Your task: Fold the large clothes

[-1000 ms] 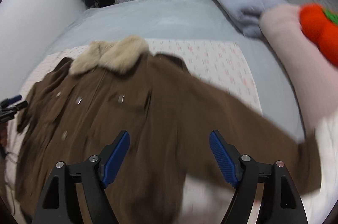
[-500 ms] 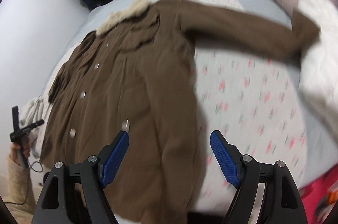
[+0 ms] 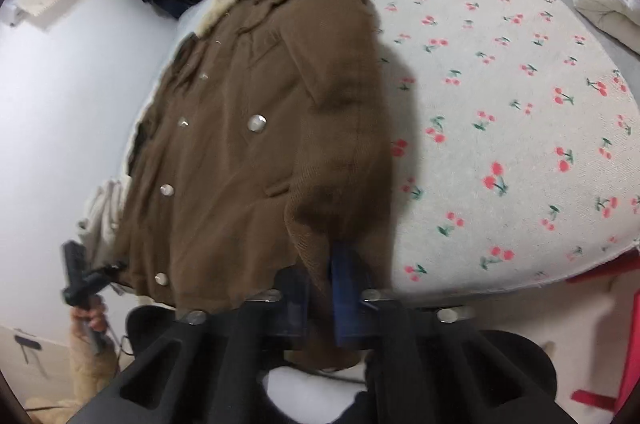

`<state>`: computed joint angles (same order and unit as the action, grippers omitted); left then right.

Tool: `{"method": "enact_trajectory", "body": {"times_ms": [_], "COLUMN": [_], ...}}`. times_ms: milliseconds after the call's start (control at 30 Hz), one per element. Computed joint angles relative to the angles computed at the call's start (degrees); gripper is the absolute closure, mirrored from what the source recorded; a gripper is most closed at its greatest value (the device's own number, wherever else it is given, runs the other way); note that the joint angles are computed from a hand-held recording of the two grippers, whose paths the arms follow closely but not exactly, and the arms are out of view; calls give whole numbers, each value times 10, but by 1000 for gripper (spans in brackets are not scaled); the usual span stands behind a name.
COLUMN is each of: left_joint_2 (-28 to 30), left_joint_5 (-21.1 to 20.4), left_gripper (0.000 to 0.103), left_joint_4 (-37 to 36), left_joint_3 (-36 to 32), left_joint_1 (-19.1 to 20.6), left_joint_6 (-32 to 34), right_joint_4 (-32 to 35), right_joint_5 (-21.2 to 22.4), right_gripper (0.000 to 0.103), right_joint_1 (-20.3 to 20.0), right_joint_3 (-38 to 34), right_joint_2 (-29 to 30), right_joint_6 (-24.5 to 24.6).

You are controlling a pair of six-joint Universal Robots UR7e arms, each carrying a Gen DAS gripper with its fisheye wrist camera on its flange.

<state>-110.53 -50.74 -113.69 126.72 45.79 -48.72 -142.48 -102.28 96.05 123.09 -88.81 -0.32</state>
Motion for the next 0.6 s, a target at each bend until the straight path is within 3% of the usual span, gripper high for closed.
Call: {"method": "enact_trajectory", "body": {"times_ms": [33,100,200,267,300,333,400,433,467,500,600], "left_joint_2": [-21,-47,-2,28,32,36,44,54,67,80,101], "left_joint_5": [24,18,18,16,21,34,74,94,115,135,165], "left_gripper": [89,89,89,86,84,79,58,39,29,29,24], "left_joint_4": [15,26,114,125,130,149,217,264,307,343,360], "left_joint_3": [3,5,-11,-12,-15,-23,-38,-51,-66,-78,-99], "left_joint_1": [-21,-25,12,31,26,14,-17,-31,-41,-55,-72], "left_joint_6": [-18,-30,-60,-73,-85,-106,-156,-185,-209,-231,-231], "right_joint_4": [-8,-8,45,87,94,93,79,65,53,34,-18], "right_joint_5": [-11,-12,-69,-126,-131,-121,-98,-90,-90,-98,-123], "right_gripper": [95,95,95,94,91,88,78,72,54,38,34], "right_joint_1": [9,14,22,23,21,18,13,12,13,17,22], "right_joint_3": [7,18,16,7,4,1,-5,-10,-13,-21,-52], "right_joint_2": [-20,-51,-46,-13,-6,-6,-14,-18,-21,-19,-8], "right_joint_6": [-8,-20,-14,4,9,11,3,-8,-16,-23,-39]}}
